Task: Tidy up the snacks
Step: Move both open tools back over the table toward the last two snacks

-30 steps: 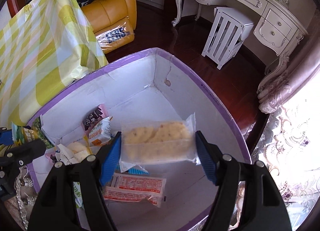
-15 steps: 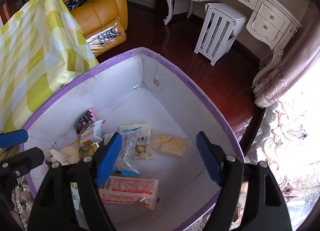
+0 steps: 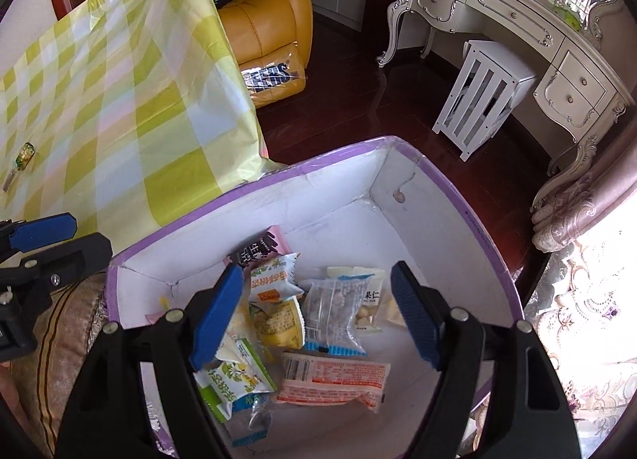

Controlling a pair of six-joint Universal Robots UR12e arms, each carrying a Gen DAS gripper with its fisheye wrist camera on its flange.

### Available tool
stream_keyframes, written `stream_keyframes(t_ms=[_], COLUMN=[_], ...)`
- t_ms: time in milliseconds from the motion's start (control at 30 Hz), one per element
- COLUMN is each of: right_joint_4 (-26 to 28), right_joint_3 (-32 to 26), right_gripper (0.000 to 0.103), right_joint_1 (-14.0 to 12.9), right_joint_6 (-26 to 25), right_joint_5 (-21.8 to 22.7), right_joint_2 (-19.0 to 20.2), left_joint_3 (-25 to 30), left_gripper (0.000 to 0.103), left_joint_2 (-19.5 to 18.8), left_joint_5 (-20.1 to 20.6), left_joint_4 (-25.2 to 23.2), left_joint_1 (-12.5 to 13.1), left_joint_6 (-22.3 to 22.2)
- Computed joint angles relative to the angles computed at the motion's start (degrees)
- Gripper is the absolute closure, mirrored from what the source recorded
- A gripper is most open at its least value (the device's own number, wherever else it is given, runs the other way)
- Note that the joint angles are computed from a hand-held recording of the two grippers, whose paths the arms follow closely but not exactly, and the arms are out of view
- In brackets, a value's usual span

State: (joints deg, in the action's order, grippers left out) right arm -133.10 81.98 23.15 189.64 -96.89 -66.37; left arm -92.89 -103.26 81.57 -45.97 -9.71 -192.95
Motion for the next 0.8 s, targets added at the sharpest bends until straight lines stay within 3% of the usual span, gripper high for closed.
stream_keyframes(t_ms=[533,800], right_joint_4=[2.1,3.4], right_joint_3=[-8.9,-13.4], right_gripper=[0.026,0.026], right_joint_1=[4.4,6.5], right_joint_6=[-4.1,-6.4], right_joint_5=[4.6,6.3], right_joint_2=[4.6,7.2], left_joint_3=[-6.8,-10.7], left_gripper=[0.039,0.045], left_joint_2=[5.4,8.5], left_joint_5=[3.2,6.4], left_joint_4=[5.5,6.3], left_joint_1=[8.3,14.0], left_joint_6=[-5.8,-7.9])
